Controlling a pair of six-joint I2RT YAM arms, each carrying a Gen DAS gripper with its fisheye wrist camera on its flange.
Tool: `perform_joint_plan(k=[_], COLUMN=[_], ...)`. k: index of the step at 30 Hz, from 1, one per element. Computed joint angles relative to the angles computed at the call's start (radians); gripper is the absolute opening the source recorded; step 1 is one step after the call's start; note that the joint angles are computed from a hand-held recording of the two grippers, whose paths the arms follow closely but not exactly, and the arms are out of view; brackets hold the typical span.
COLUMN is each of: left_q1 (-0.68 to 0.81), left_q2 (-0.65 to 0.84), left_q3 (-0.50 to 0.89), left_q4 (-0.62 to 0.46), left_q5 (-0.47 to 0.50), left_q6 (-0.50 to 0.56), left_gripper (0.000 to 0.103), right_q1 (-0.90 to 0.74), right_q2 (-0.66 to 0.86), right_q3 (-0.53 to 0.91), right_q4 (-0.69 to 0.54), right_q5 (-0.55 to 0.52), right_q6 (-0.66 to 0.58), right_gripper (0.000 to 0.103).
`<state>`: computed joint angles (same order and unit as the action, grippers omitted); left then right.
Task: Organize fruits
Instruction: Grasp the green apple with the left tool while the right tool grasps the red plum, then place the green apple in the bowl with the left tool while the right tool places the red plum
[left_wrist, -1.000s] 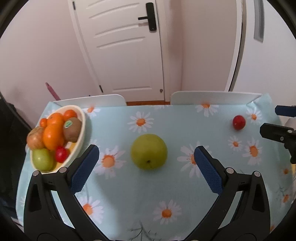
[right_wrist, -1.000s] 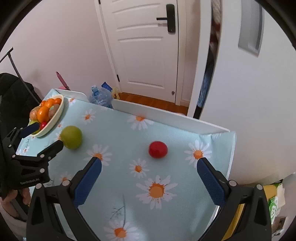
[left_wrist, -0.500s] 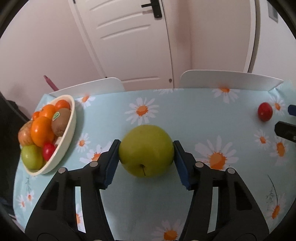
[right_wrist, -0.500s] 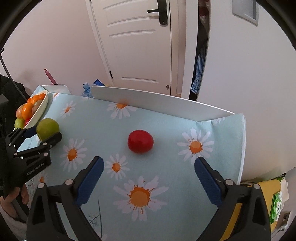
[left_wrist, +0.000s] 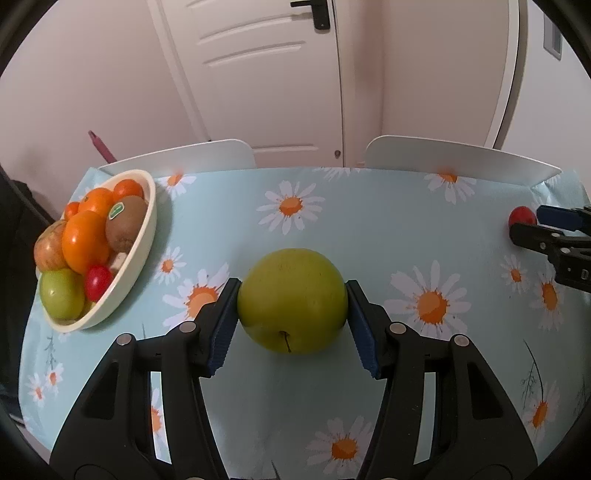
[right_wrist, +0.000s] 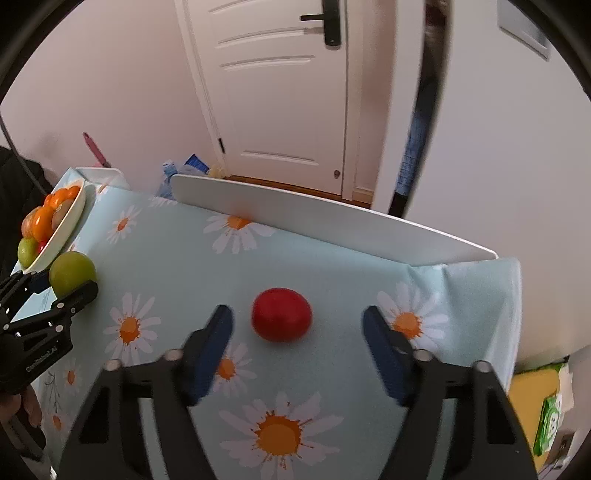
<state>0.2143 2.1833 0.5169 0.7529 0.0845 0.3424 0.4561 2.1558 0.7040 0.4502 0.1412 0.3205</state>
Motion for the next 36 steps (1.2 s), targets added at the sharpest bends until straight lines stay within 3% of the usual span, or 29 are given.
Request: perform_joint_plan(k=[6,12,24,36], left_q1=[0.029,0.072,0.242,0.474], left_q2=[-0.017,-0.036,-0.226,-0.338], left_q3=[-0.015,-0.029,-0.054,0.078], left_q4=[-0.008,-0.015,-0.167,-0.41], left_q5=[0.01,0.033,0.15,0.285], left_q6=[0.009,0.025,0.118,0.308], left_gripper=[0.061,0.061,0.061,0.061], right_q1=[0.007,0.024,0.13,0.324], right_q2=[0.033,0.049,-0.094,-0.116], right_q3=[0.047,0.081,0.085,0.291], right_q4=[-0.034,-0.065,-0.164,-0.355], right_q5=[-0.001,0.027,0.059,0.103], right_q6=[-0.003,-0.019,0.006,0.11], right_gripper=[0.053,0.031,0.031,0.031])
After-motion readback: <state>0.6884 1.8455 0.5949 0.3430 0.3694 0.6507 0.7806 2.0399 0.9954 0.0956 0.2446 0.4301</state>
